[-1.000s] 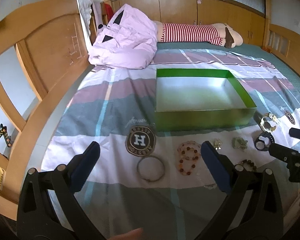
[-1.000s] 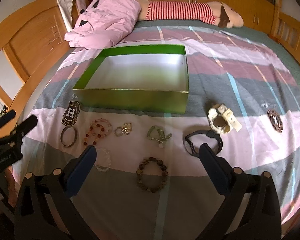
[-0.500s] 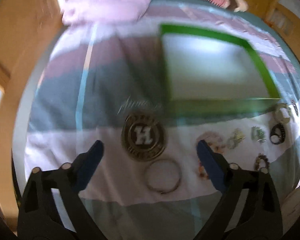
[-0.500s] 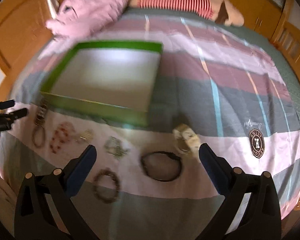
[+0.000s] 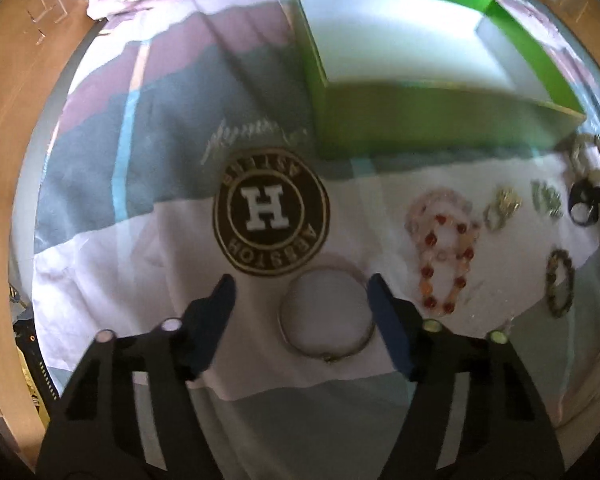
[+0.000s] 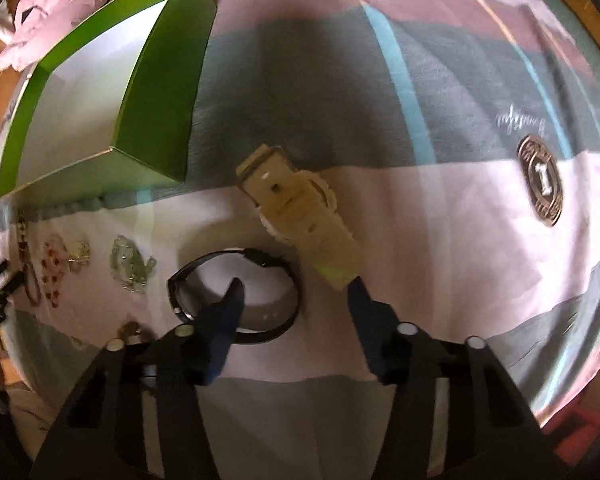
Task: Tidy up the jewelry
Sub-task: 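Grasp the silver bangle with the left tool while the right tool grasps the black watch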
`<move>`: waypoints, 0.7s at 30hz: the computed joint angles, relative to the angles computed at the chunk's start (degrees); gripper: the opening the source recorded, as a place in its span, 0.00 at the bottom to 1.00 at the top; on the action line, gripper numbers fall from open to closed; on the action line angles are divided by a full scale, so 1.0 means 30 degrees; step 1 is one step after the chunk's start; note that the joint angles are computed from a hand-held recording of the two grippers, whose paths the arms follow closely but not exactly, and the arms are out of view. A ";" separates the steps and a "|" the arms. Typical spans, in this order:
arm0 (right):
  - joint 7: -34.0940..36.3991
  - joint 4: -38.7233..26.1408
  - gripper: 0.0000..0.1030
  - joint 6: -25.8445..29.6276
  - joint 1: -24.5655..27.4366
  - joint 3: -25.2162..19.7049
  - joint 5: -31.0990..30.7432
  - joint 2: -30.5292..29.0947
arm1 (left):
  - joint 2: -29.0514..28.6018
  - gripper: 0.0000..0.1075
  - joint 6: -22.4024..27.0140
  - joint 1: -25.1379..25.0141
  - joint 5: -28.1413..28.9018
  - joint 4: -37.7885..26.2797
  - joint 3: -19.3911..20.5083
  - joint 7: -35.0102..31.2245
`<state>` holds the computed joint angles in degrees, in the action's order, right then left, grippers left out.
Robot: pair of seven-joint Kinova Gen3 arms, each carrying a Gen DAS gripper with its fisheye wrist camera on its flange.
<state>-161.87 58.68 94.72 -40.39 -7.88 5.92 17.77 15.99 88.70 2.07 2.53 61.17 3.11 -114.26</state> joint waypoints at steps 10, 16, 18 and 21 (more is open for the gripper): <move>0.0327 -0.0306 0.21 -0.0012 -0.0150 0.0036 -0.0845 0.1198 | 0.1095 0.46 0.1016 0.0162 0.0096 -0.1223 0.0083 0.0681; 0.0740 -0.0839 0.06 0.0236 -0.0797 0.0210 -0.0197 0.2041 | 0.1002 0.25 0.0845 0.0670 -0.0403 -0.0797 0.0090 0.0919; 0.0589 -0.0857 0.03 0.0130 -0.0933 0.0307 -0.0139 0.2021 | 0.0829 0.09 0.0583 0.0709 -0.0474 -0.0475 0.0063 0.0976; 0.0218 -0.0653 0.02 -0.0214 -0.0949 0.0351 -0.0230 0.1824 | 0.0992 0.06 0.0766 0.0452 -0.0114 -0.0603 0.0051 0.1091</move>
